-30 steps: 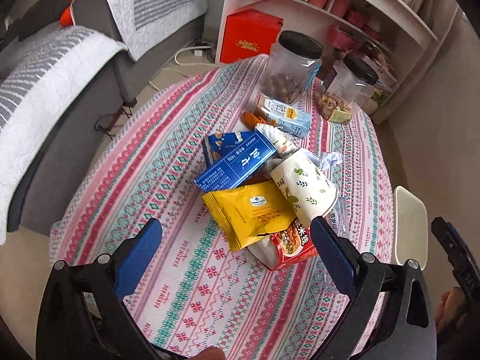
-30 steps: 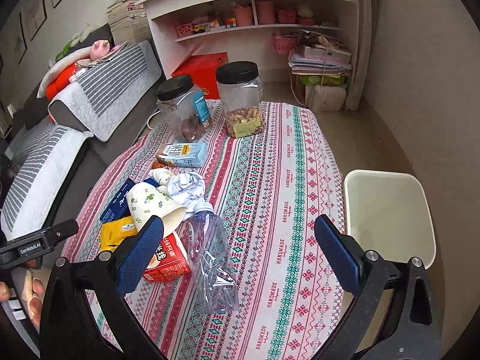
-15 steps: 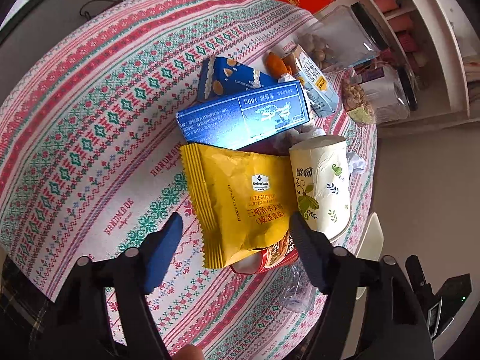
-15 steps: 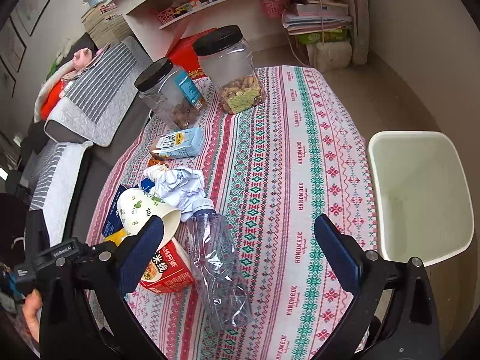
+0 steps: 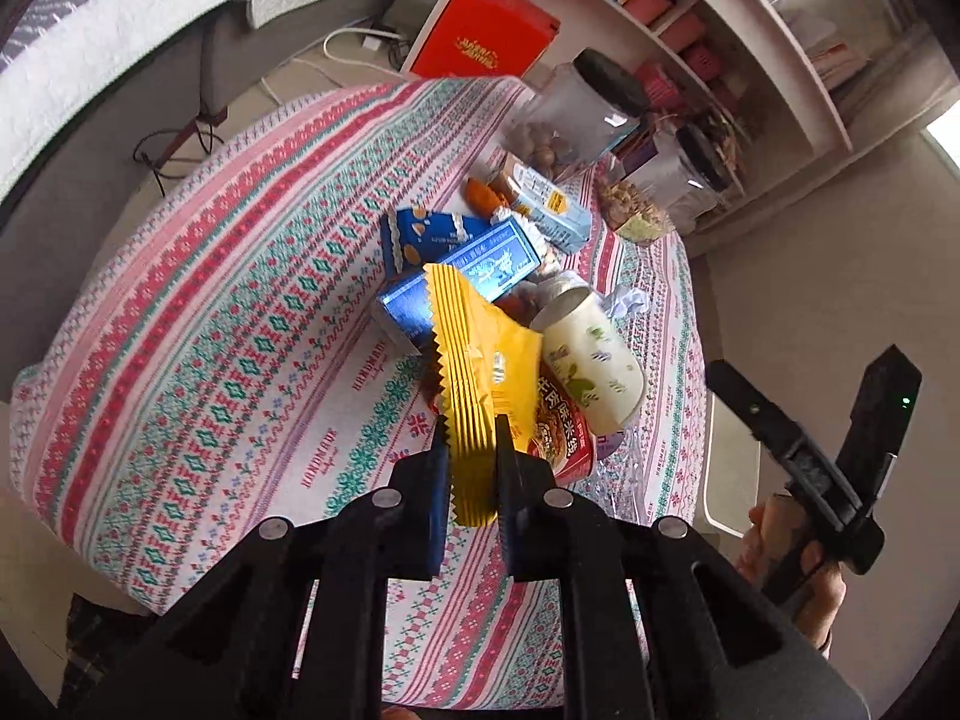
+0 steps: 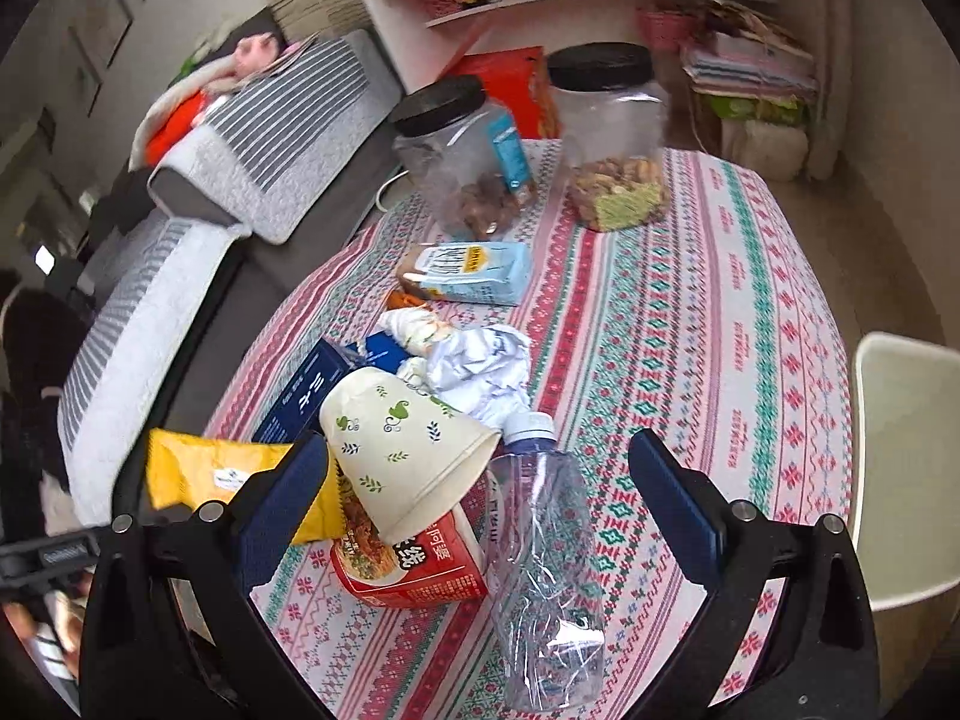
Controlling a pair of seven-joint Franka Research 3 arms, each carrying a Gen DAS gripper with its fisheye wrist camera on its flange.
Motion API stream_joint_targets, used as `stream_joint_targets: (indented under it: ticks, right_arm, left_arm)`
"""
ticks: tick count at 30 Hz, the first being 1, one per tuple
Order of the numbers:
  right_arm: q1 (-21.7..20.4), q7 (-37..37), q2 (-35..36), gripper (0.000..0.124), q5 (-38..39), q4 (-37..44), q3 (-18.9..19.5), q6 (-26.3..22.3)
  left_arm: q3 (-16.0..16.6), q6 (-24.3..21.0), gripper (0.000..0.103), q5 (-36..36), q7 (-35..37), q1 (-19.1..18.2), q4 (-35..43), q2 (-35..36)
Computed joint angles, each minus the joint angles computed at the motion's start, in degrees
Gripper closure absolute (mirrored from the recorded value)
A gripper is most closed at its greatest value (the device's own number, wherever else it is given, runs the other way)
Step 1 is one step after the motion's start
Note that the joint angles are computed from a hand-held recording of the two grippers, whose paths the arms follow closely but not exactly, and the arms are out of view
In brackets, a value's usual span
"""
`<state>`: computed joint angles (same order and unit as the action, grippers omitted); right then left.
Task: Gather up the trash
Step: 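Reach the left tool down and grasp the yellow snack packet, then grasp the white leaf-pattern paper cup with the right tool while the left tool holds the yellow packet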
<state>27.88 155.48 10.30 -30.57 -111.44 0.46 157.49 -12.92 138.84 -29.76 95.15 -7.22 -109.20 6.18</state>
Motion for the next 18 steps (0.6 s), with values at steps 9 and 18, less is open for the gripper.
stream_joint_targets:
  ticks: [9,18]
  right_arm:
    - [4.22,-18.70,11.02,0.028,-0.27,13.98,0.78,-10.06]
    - [6.99,-26.99,18.69,0.040,2.35,22.60,-1.77,-15.21]
  left_arm:
    - [1.88,6.86,0.090,7.71,-1.73,0.65,-1.98,-2.14]
    - [1.44,6.37,0.090,8.51,-1.90,1.36,-1.26,-0.53]
